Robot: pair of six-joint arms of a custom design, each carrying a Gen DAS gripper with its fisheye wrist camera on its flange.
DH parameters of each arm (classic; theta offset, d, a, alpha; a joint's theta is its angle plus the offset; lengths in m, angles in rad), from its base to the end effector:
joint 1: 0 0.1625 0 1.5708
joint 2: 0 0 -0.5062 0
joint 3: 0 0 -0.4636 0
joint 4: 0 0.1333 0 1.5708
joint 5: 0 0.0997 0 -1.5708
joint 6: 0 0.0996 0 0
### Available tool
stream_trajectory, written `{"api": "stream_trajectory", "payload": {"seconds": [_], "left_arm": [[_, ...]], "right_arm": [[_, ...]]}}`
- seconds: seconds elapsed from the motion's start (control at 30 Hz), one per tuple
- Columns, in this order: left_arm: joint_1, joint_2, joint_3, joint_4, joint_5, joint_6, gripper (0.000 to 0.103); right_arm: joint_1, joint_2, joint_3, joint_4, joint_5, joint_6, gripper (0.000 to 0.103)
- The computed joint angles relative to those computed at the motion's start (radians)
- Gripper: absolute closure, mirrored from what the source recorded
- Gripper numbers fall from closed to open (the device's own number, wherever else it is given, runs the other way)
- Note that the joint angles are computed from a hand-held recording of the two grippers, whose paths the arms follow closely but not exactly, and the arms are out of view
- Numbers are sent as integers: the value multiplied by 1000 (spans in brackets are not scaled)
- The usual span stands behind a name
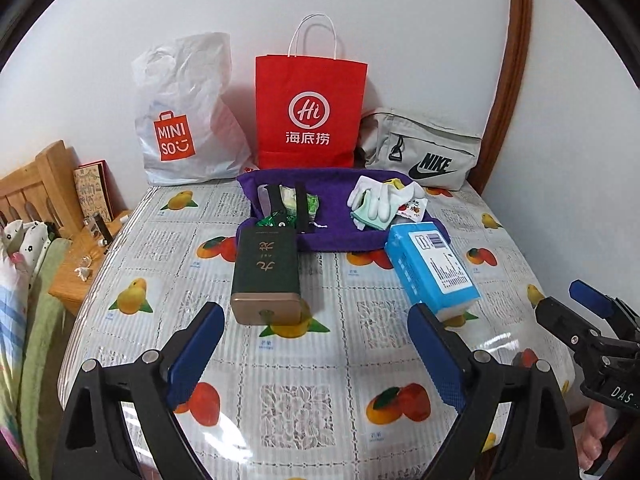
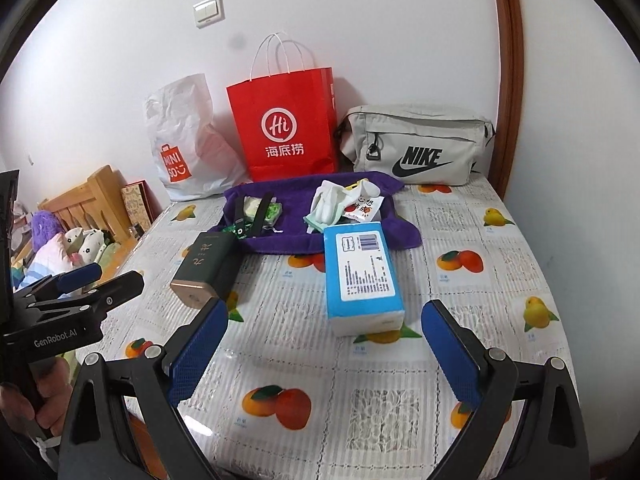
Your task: Organize soft objects
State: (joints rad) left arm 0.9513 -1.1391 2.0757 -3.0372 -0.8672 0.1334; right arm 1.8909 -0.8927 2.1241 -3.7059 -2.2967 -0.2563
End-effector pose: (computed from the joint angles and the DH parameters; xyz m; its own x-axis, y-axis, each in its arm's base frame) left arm -0.1937 -0.6122 0.2337 -0.7368 0.2684 -0.6205 0.6044 0.6728 -0.4266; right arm 0.2501 -0.5409 0.1518 -0.7961 0.1023 0.5964 -0.4099 0.6339 -0.6558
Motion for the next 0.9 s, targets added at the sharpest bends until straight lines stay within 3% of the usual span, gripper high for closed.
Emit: {"api": "stream_trajectory", "payload": {"seconds": [0.9], "left_arm": [[-31, -31, 56, -40, 16, -10, 10]], "right_arm": [[19, -4, 44, -46, -19, -12, 7]]}}
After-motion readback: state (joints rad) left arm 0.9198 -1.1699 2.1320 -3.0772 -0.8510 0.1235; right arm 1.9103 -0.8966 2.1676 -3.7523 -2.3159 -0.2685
